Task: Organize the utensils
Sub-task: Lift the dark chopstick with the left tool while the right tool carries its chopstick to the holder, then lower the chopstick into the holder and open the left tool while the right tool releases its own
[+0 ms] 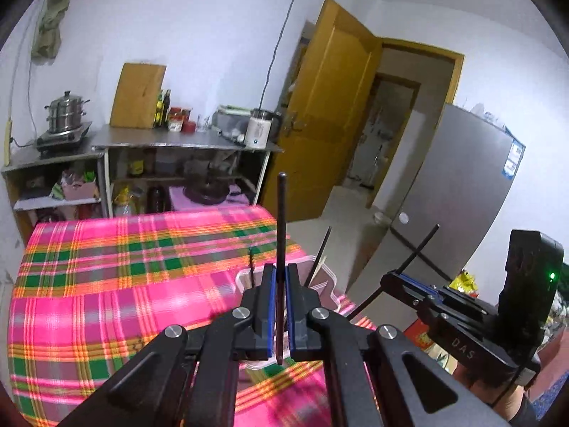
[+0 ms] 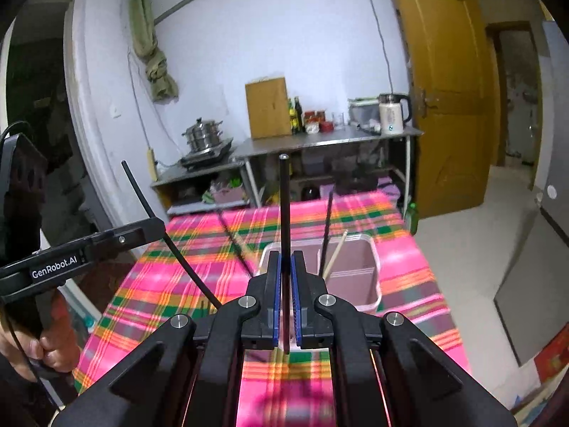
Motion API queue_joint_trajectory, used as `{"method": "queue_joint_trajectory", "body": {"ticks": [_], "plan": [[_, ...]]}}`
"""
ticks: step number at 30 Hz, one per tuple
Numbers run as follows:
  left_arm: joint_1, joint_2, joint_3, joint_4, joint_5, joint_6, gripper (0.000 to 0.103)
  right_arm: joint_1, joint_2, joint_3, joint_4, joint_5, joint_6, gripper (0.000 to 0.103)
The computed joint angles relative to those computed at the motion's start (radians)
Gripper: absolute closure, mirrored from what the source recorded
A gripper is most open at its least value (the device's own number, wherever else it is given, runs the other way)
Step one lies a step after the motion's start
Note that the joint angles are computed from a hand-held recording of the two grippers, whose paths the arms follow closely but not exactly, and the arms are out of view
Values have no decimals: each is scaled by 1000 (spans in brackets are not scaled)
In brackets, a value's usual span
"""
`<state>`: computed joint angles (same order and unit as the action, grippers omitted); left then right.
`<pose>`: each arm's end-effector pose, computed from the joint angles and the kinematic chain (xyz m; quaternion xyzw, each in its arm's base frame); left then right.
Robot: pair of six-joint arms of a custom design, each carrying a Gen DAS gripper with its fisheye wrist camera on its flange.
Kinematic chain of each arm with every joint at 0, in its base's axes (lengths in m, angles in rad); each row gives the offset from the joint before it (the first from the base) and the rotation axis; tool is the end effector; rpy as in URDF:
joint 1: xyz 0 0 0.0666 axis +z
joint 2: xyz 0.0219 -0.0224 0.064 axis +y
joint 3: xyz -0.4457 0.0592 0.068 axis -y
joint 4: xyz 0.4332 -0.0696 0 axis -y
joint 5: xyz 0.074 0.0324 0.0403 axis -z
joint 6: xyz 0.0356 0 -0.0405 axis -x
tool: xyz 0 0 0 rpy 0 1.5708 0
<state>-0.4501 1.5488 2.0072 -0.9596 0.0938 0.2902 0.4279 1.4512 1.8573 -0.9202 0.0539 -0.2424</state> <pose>0.5066 -0.2489 0.7166 0.0925 0.8548 -0.2218 0.4600 0.4827 0.2176 0.6983 -0.0664 0.8609 0.1438 0.4835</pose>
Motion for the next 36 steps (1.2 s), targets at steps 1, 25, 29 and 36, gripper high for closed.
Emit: {"method": "queue_joint_trajectory", "body": {"ticks": [1, 25, 29, 36], "plan": [[0, 12, 20, 2, -2, 0, 98, -5, 6, 15, 6, 0, 3, 98], [-10, 150, 78, -18, -30, -31, 98, -50, 138, 63, -13, -32, -5, 97], [-11, 149, 59, -21, -37, -28, 98, -51, 142, 47, -24, -43, 0, 97], [-13, 134, 47, -18, -61, -26, 97, -57, 143, 47, -59, -46, 2, 97]]}}
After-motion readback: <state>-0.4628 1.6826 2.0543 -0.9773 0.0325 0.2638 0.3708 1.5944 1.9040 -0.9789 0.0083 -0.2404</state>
